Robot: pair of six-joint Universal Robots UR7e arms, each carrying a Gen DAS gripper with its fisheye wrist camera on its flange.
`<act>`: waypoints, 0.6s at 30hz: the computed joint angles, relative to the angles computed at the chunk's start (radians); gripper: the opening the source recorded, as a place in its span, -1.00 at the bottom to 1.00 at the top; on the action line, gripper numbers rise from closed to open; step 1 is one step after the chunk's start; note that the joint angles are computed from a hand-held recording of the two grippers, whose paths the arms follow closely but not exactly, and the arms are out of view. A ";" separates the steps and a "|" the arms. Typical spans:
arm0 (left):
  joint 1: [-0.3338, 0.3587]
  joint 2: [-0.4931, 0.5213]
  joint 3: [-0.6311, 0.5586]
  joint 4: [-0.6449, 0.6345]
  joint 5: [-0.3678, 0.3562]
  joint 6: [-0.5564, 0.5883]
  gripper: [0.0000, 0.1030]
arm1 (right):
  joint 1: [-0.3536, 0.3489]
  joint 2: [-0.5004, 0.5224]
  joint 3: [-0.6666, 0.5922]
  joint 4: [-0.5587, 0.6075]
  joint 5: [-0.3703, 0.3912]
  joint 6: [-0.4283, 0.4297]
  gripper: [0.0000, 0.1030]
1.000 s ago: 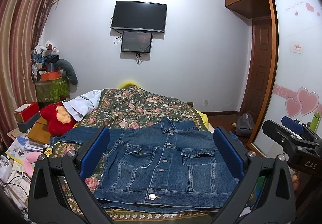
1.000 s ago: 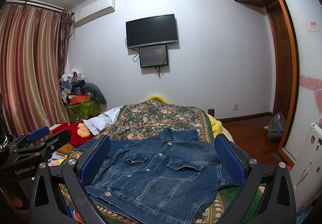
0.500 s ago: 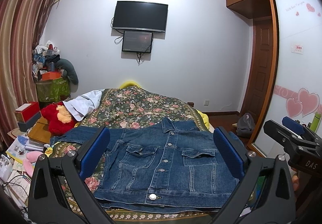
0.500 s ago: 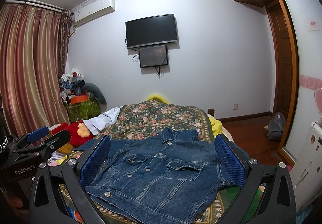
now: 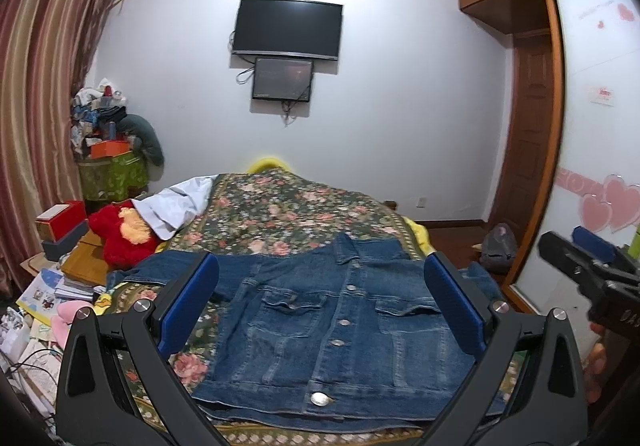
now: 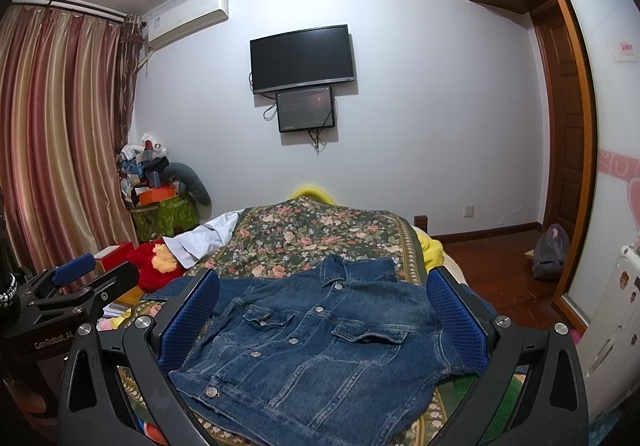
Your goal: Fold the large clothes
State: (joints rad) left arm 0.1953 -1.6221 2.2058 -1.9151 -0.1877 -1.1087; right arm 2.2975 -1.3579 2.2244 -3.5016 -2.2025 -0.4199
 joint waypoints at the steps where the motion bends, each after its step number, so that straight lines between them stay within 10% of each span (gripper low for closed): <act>1: 0.013 0.000 -0.004 0.003 0.002 0.002 1.00 | -0.005 0.010 -0.009 0.003 0.008 -0.001 1.00; 11: 0.274 0.029 -0.041 -0.393 -0.097 0.406 1.00 | -0.086 0.197 -0.187 0.056 0.050 -0.034 1.00; 18: 0.506 0.055 -0.144 -0.308 -0.154 0.422 1.00 | -0.150 0.358 -0.357 0.195 0.057 -0.041 1.00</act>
